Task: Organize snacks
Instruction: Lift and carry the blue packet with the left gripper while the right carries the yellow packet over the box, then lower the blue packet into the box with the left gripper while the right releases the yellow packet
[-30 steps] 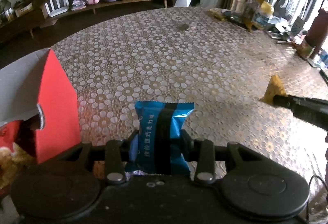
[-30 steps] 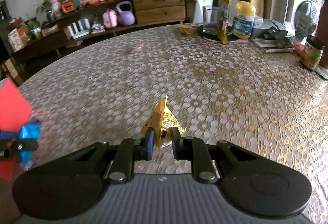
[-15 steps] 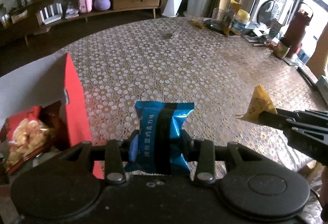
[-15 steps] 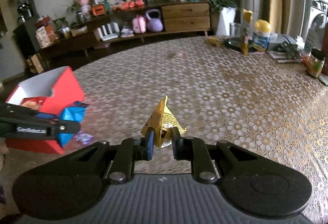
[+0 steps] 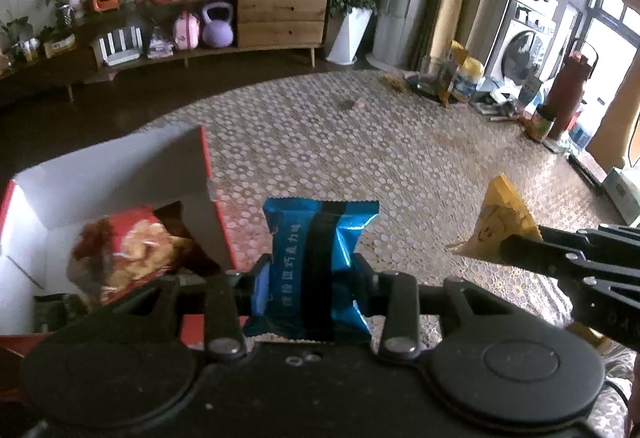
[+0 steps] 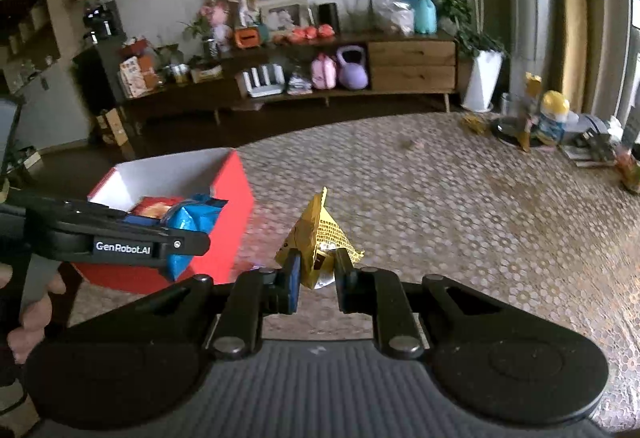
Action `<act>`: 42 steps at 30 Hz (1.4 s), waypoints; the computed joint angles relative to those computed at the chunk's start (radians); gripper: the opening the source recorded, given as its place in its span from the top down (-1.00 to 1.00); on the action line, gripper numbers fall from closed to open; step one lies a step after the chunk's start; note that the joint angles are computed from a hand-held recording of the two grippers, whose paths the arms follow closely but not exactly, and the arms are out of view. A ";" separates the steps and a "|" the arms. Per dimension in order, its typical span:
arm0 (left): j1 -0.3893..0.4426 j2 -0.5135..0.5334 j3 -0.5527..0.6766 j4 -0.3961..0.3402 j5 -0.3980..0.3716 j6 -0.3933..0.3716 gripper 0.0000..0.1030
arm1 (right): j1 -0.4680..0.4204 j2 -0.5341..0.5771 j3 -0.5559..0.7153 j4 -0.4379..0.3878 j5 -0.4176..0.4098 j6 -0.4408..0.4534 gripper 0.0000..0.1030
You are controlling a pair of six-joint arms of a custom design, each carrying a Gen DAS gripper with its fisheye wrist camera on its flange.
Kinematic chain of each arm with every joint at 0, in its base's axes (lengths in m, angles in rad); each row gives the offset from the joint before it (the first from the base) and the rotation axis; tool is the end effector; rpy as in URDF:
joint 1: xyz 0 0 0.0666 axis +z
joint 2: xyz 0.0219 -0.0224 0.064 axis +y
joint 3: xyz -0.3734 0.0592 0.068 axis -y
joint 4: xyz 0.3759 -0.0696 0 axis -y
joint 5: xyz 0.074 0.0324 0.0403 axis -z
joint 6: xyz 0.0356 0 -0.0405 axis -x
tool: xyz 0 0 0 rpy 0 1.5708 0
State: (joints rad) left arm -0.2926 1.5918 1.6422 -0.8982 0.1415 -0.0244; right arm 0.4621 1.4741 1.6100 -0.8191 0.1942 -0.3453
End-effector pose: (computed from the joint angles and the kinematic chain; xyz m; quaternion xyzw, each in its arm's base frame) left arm 0.5205 -0.1625 0.4394 0.1720 0.9174 -0.1127 0.3408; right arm 0.4600 0.2210 0.4908 -0.0109 0.8998 0.0874 0.4274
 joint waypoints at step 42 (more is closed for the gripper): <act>0.347 0.091 0.088 -0.009 -0.045 -0.091 0.27 | 0.155 0.548 0.730 -0.199 -0.005 0.032 0.67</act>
